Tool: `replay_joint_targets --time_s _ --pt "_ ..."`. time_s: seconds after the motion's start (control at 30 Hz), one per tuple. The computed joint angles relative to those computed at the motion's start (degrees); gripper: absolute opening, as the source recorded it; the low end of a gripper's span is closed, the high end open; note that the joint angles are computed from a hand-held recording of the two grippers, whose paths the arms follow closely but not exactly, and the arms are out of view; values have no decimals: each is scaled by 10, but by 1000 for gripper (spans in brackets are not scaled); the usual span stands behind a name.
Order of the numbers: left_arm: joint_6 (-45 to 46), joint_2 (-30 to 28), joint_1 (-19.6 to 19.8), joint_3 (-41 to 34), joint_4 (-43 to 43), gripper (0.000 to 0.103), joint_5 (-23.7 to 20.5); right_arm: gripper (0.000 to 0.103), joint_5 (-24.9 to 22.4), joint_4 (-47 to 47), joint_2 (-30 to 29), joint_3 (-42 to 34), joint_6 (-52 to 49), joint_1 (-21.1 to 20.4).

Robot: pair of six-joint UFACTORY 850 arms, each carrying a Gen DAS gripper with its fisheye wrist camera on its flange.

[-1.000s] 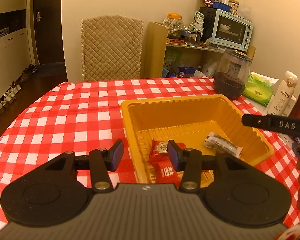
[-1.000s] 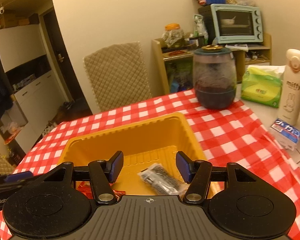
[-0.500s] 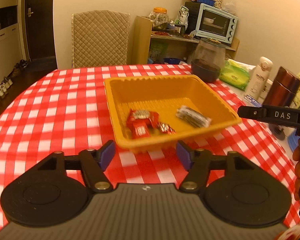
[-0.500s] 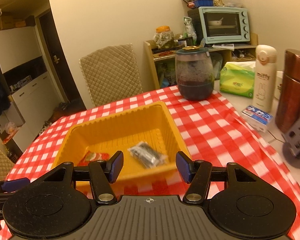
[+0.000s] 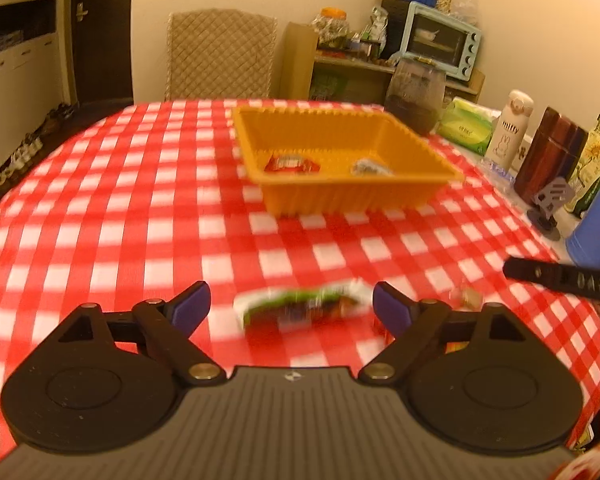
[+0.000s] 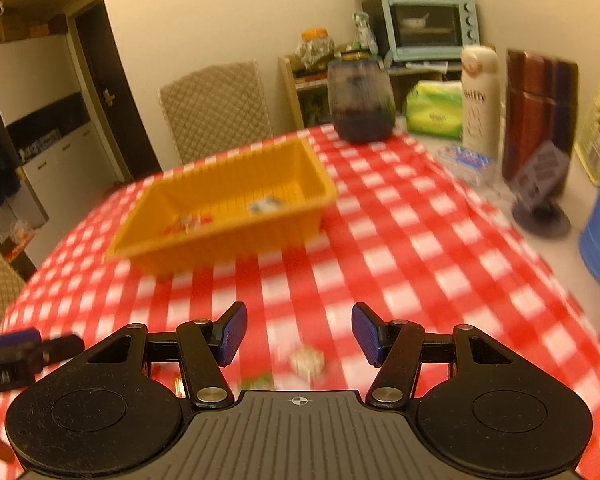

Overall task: Organize snacks
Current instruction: 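Move both open tools back to the remaining snacks, then grasp the small yellow packet with the right tool while the left tool grasps a red-gold candy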

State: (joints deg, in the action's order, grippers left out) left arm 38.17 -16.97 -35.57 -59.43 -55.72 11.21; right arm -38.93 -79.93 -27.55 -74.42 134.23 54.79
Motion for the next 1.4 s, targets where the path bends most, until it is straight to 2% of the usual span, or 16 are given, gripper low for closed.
replay_joint_targets --time_s 0.1,0.27,0.37,0.43,0.57,0.7,0.83,0.97,1.1,1.17,1.4 --pt "17 6 -4 19 -17 87 0 58 -2 10 0 16 15 19" --pt "0 14 -19 46 15 87 40 58 10 7 -12 18 10 37" --pt "7 11 -22 46 12 87 43 57 21 3 -27 7 -8 40" --pt "8 9 -21 44 14 87 43 46 27 4 -39 -7 -30 41" --pt "18 3 -19 39 0 87 36 42 25 18 -64 -34 -62 40" --pt "9 -5 -12 31 0 87 4 32 21 30 -77 -49 -87 40" --pt "1 -9 -14 26 9 87 -2 25 20 33 -77 -51 -87 37" --pt "-32 -13 -18 22 55 87 -9 22 11 39 -76 -53 -95 39" --pt "-118 -20 -22 17 155 86 -15 22 -16 18 -66 -41 -65 44" --pt "-119 -26 -28 13 165 85 -10 22 -29 16 -61 -37 -55 44" --pt "-193 -56 -38 -13 250 75 -7 22 -35 30 -52 -29 -47 39"
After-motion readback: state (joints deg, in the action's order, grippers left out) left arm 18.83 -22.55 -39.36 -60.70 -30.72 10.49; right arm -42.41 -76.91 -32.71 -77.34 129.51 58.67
